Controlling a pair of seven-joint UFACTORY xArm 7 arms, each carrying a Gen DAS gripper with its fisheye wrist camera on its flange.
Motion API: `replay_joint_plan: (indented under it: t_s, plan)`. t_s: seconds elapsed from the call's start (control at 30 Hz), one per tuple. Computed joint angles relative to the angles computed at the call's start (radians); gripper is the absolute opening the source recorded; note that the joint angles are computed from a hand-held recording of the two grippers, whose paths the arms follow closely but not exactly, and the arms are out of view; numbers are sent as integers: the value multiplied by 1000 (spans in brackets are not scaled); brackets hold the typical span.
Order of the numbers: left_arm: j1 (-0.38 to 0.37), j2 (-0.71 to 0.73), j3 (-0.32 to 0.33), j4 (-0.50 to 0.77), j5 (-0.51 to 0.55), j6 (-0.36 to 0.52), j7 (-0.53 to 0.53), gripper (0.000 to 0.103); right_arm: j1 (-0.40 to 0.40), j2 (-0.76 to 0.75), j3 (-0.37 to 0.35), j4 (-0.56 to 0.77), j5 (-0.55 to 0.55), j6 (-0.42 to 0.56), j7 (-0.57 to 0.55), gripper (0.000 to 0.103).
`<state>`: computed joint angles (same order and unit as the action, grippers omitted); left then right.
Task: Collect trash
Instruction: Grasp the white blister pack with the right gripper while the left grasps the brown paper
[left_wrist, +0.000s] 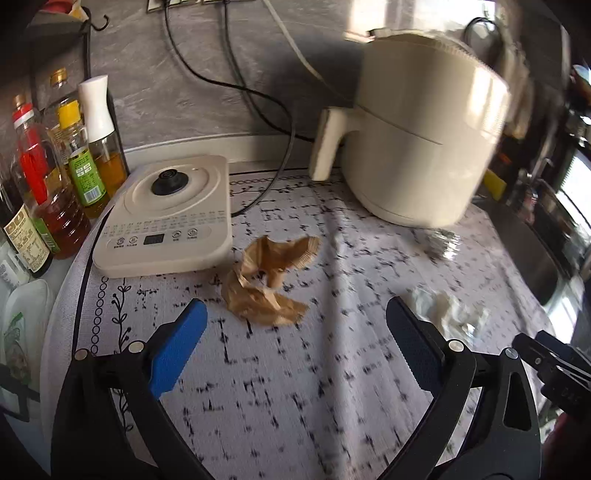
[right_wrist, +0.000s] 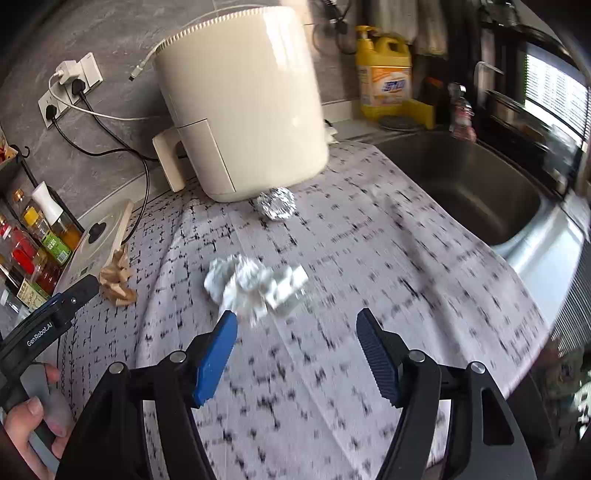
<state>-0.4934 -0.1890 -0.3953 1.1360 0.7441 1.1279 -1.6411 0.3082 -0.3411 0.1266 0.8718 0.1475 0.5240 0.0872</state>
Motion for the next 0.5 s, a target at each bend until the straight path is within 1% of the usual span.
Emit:
replay_joint_plan:
  t_s: [0.1, 0.2, 0.4, 0.43, 0.47, 0.5]
  plan:
    - [11, 21, 15, 9, -11, 5, -16, 96, 16, 73, -16, 54, 25, 4, -53, 67]
    - [12, 54, 23, 31, -4, 33, -26, 96, 18, 131, -21, 95, 49, 9, -100, 67]
    - [-2, 105, 59, 55, -22, 57, -32, 95, 5, 211, -20, 151, 98, 20, -173, 67]
    - [-5, 114, 65, 59, -27, 60, -30, 94, 2, 218, -18, 156, 105, 21, -181, 67]
    - [-6, 122, 72, 60, -36, 58, -26, 91, 0, 226, -16, 160, 112, 22, -189, 67]
    - [-8, 127, 79, 62, -44, 56, -22, 86, -2, 234, -15, 163, 118, 24, -198, 64]
